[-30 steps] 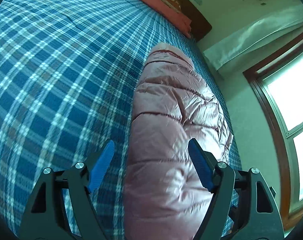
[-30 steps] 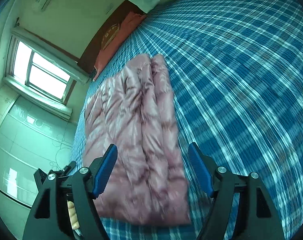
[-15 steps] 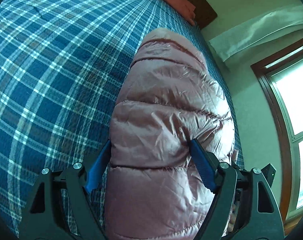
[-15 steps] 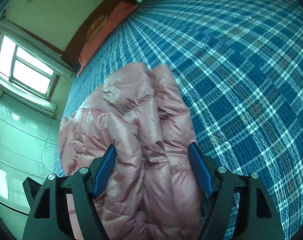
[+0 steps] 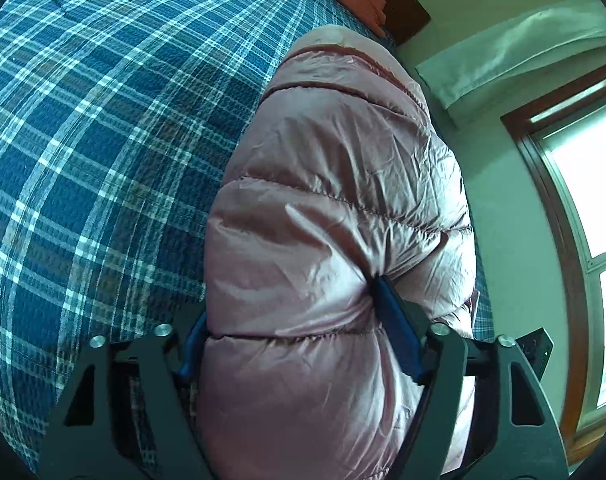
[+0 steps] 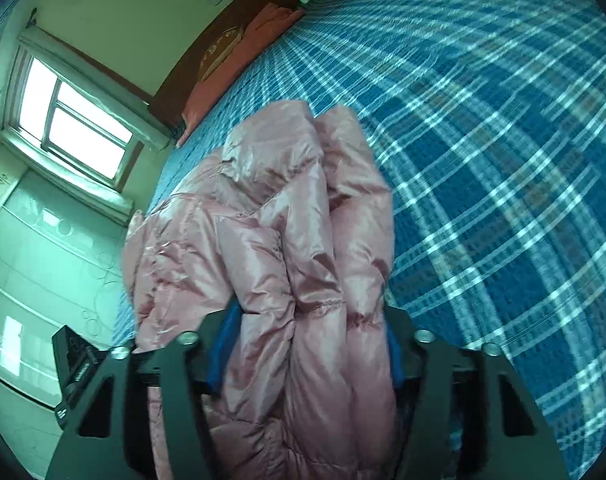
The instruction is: Fold large clothes
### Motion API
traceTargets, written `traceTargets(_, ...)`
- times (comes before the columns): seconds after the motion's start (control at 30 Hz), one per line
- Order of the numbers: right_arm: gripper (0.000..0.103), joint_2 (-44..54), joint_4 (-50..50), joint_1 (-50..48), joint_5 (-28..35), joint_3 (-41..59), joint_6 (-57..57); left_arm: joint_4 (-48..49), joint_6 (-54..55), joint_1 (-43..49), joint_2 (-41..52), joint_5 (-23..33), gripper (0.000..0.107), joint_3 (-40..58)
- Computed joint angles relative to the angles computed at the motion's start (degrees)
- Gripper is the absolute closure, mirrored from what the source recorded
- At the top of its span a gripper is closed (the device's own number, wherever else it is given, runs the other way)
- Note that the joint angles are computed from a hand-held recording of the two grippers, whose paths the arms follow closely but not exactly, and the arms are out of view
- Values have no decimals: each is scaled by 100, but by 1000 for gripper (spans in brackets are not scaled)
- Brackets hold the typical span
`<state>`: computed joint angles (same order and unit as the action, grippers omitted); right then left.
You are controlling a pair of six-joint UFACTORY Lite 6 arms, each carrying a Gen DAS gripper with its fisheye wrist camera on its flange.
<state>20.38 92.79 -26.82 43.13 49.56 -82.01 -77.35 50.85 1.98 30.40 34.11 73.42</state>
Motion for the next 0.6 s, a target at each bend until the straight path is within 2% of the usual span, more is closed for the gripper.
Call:
traceTargets(0.07,55,48,62,-41,102,0,-75,175,-136,-81,7,-91,47,72)
traceTargets(0.2,68,354,71,-251,675,47,-157,242,-192,-141,-42,-243,56,50)
traceTargets(0.37,72,315,236,-295,759,-76,-406,69,54,-167,-274,-400,63,-258)
traceTargets(0.6,76,-76,670,-336,923,-779,-991,-85,315,-248,-529,-589,69,-538)
